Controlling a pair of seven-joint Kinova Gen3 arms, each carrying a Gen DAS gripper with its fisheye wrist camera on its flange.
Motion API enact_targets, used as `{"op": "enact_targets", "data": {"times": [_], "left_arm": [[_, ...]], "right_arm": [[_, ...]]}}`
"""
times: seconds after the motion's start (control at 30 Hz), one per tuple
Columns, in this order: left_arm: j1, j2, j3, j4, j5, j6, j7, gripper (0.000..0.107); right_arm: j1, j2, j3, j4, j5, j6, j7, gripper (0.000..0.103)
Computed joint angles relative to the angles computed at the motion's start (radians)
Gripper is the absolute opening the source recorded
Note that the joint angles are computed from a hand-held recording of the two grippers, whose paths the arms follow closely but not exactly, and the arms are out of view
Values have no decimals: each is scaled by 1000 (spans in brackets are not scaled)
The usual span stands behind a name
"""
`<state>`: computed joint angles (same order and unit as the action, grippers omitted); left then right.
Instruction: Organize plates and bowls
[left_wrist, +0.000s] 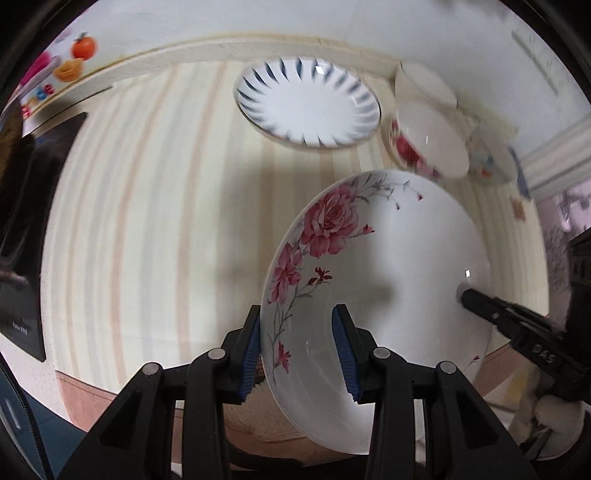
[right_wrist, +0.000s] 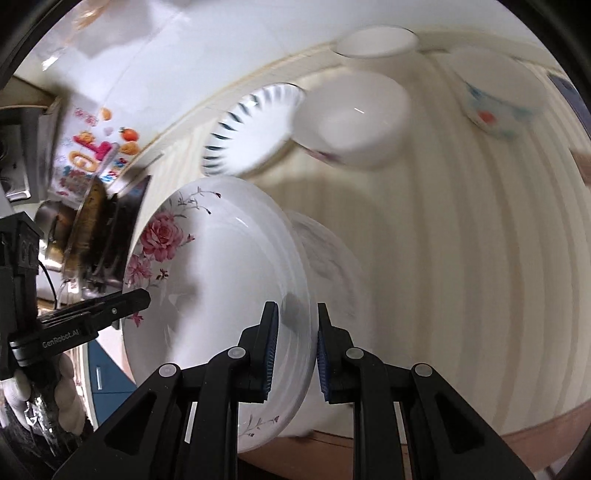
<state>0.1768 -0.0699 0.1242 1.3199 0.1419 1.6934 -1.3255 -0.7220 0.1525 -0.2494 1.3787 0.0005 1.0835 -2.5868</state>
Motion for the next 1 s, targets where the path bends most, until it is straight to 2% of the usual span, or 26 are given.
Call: {"op": "enact_targets", "data": {"times": [0.13, 0.27, 0.67, 0.93, 1.0], "left_arm": [[17, 22, 16, 33, -7, -13, 26, 35], [38, 30, 28, 37, -41, -15, 48, 35], [79, 41, 49, 50, -121, -11, 88, 35], [91, 53, 48, 73, -117, -9, 100, 35], [116, 66, 69, 60, -153, 1, 121, 35]], "right_arm": [[17, -39, 0, 95, -21, -44, -25, 21], [26, -55, -8, 134, -11, -70, -33, 21], [5, -3, -10, 77, 6, -28, -23, 21], [3, 16, -4, 66, -20, -23, -12, 21], [-2, 28, -2, 44, -17, 3, -4, 21]]}}
